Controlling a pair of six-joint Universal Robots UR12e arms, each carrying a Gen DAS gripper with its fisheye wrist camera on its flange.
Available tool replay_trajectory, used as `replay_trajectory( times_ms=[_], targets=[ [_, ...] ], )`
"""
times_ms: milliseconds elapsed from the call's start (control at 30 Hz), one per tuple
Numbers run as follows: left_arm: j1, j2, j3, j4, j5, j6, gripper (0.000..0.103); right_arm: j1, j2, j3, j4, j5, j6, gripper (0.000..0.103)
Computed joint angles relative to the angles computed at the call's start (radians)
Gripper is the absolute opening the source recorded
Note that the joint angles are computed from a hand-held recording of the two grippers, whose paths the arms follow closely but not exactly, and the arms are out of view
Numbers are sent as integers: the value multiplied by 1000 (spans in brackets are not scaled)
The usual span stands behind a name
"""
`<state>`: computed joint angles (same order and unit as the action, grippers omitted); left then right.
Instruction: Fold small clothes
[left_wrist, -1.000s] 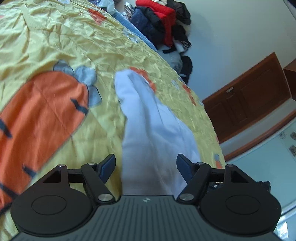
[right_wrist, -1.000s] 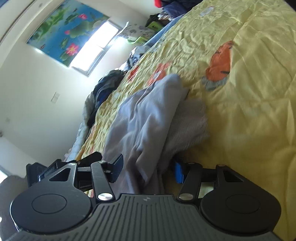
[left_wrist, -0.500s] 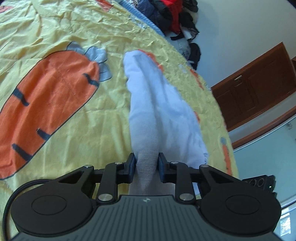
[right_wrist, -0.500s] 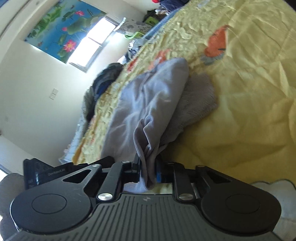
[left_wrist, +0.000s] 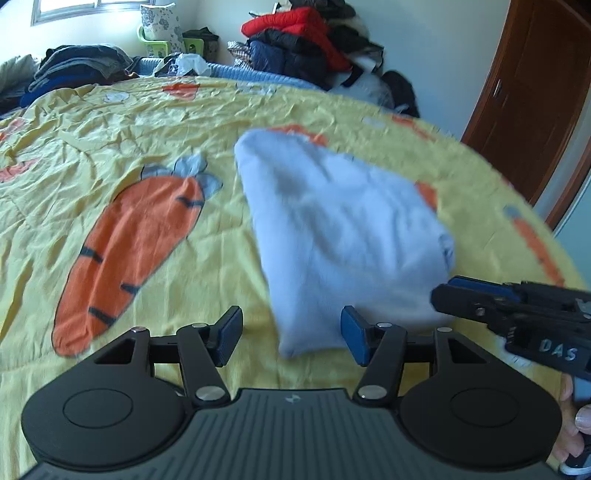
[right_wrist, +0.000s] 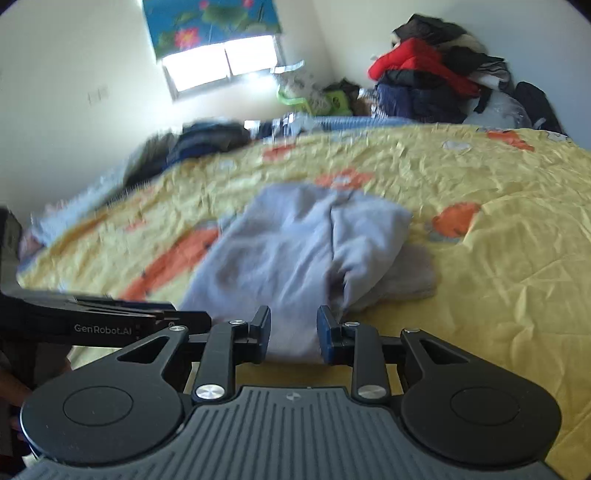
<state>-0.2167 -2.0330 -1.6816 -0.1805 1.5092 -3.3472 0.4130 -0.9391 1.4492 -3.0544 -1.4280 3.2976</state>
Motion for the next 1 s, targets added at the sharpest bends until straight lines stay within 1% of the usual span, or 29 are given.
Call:
replay_trajectory(
  times_ms=[33, 67, 100, 167, 200, 233, 267, 367, 400, 433, 467, 500, 567, 767, 800, 833, 933, 1000],
  targets=[
    [-4, 0, -8, 11, 9, -3, 58, 6, 3, -8, 39, -23, -18, 31],
    [-7, 3, -16, 22, 20, 2, 58, 15, 7, -13, 57, -58, -22, 31],
    [-10, 6, -20, 27, 30, 10, 58, 19, 4, -5, 38, -73, -18, 32],
    [-17, 12, -27, 44, 60, 26, 58, 20, -9, 12, 15, -61, -7, 36],
    [-21, 13, -29, 49, 79, 26, 59, 20, -13, 18, 2, -55, -5, 42],
    [-23, 14, -31, 52, 89, 22, 60, 22, -14, 21, -4, -59, -7, 46],
    [-24, 15, -32, 51, 92, 16, 61, 25, -15, 20, 1, -69, -15, 52],
    [-30, 21, -38, 51, 108, 5, 61, 28, -17, 25, 20, -87, 0, 54],
    [-32, 23, -41, 55, 117, 7, 64, 27, -20, 31, 19, -80, 9, 54],
    [-35, 24, -44, 58, 128, 9, 71, 27, -24, 38, 17, -78, 16, 55],
    [-38, 26, -47, 61, 139, 8, 75, 29, -27, 43, 15, -83, 19, 59],
    [-40, 28, -50, 64, 145, 7, 77, 31, -31, 48, 12, -91, 19, 65],
    [-44, 31, -54, 61, 160, 2, 77, 36, -38, 58, 7, -105, 17, 73],
    [-51, 43, -69, 34, 191, -23, 78, 45, -60, 81, 8, -128, 22, 79],
    [-51, 44, -72, 32, 195, -28, 80, 47, -64, 84, 14, -135, 28, 79],
    [-52, 46, -76, 33, 205, -36, 85, 47, -66, 86, 19, -137, 33, 80],
    [-58, 47, -88, 56, 248, -56, 85, 50, -71, 95, 22, -143, 55, 80],
    [-61, 49, -93, 55, 274, -62, 85, 51, -73, 99, 26, -141, 64, 80]
  ],
)
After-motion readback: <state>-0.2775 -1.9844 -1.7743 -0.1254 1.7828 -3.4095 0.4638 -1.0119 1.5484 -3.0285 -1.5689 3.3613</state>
